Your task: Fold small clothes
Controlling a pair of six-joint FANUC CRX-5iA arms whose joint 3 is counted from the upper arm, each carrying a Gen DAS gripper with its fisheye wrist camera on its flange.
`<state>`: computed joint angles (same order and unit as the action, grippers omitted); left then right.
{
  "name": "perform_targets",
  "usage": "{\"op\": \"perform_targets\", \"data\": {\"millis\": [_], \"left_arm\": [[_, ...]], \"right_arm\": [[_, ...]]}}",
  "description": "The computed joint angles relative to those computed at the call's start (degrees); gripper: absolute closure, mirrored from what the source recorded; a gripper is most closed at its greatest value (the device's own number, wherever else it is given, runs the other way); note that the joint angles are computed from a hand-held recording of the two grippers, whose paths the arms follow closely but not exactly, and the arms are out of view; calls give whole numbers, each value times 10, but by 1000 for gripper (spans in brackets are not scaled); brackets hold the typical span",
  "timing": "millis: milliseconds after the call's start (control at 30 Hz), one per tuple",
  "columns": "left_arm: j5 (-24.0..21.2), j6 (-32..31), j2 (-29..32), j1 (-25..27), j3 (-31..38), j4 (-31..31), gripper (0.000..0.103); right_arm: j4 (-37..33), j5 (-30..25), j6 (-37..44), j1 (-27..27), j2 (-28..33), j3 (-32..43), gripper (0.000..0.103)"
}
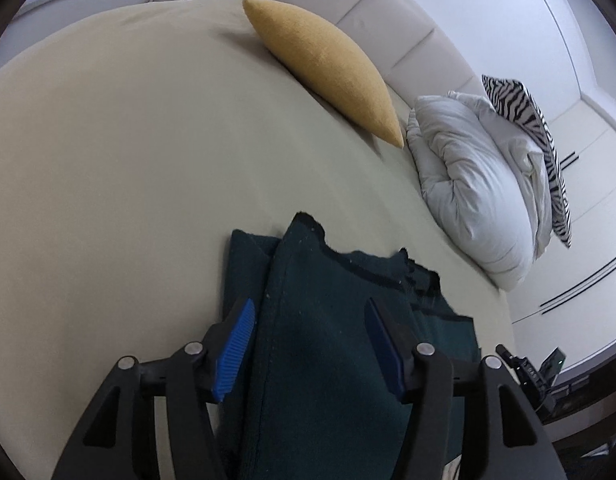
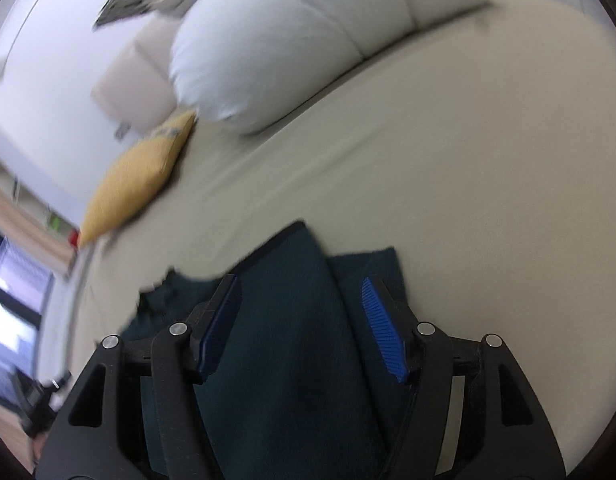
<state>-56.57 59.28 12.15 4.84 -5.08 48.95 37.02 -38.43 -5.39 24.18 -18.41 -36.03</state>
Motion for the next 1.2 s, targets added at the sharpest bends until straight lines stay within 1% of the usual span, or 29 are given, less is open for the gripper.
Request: {"op": "perform_targets", "data": {"millis": [33, 167, 233, 300, 333, 367, 433, 533, 600, 700, 733, 767, 800, 833, 867, 967, 1000, 1033, 1100, 1200], "left_arm": [[4, -2, -6, -3, -4, -16, 42], [1, -6, -16, -9, -16, -54, 43], [2, -8, -16, -11, -18, -58, 44], [5, 0, -14, -10, -16, -61, 46], [5, 3, -12, -9, -14, -58, 46], [7, 6, -12, -9, -12, -57, 46], [15, 4, -10, -14, -2, -66, 46], [20, 11, 2, -21, 18, -77, 46], [24, 17, 13, -25, 31, -83, 48], [30, 24, 26, -30, 48, -89, 56], [27, 26, 32, -32, 56, -93, 65], [21, 28, 40, -34, 67, -101, 82], [14, 33, 45, -36, 76, -112, 91], [10, 33, 50, -34, 76, -109, 95], [13, 28, 47, -31, 67, -98, 96], [34, 6, 28, -21, 28, -64, 96], [40, 2, 21, -17, 15, -53, 96], [54, -2, 10, -11, -7, -33, 96], [61, 1, 5, -4, -25, -13, 96], [58, 5, 13, -7, -19, -27, 96]], "right_arm": [[-4, -20, 17, 15, 3, 7, 41], [-2, -63, 47, 55, 6, 13, 41], [2, -87, 57, 71, 6, 12, 41], [-10, -104, 73, 77, 14, 19, 41], [-19, -102, 78, 76, 13, 18, 41], [-22, -109, 72, 88, -7, 3, 42], [-24, -106, 74, 94, -15, -4, 42], [-24, -107, 87, 102, -21, -11, 42], [-16, -104, 74, 102, -22, -16, 43], [15, -99, 31, 104, -39, -37, 44], [25, -96, 19, 102, -45, -43, 44], [24, -94, 19, 101, -51, -47, 44], [13, -92, 30, 98, -47, -43, 46], [-3, -98, 48, 96, -41, -35, 53], [-19, -106, 68, 96, -33, -26, 65], [-21, -112, 63, 97, -35, -30, 87], [-21, -110, 58, 95, -40, -35, 93], [-22, -110, 53, 95, -45, -38, 96], [-14, -111, 39, 98, -55, -48, 97], [-5, -114, 21, 104, -60, -56, 97]]}}
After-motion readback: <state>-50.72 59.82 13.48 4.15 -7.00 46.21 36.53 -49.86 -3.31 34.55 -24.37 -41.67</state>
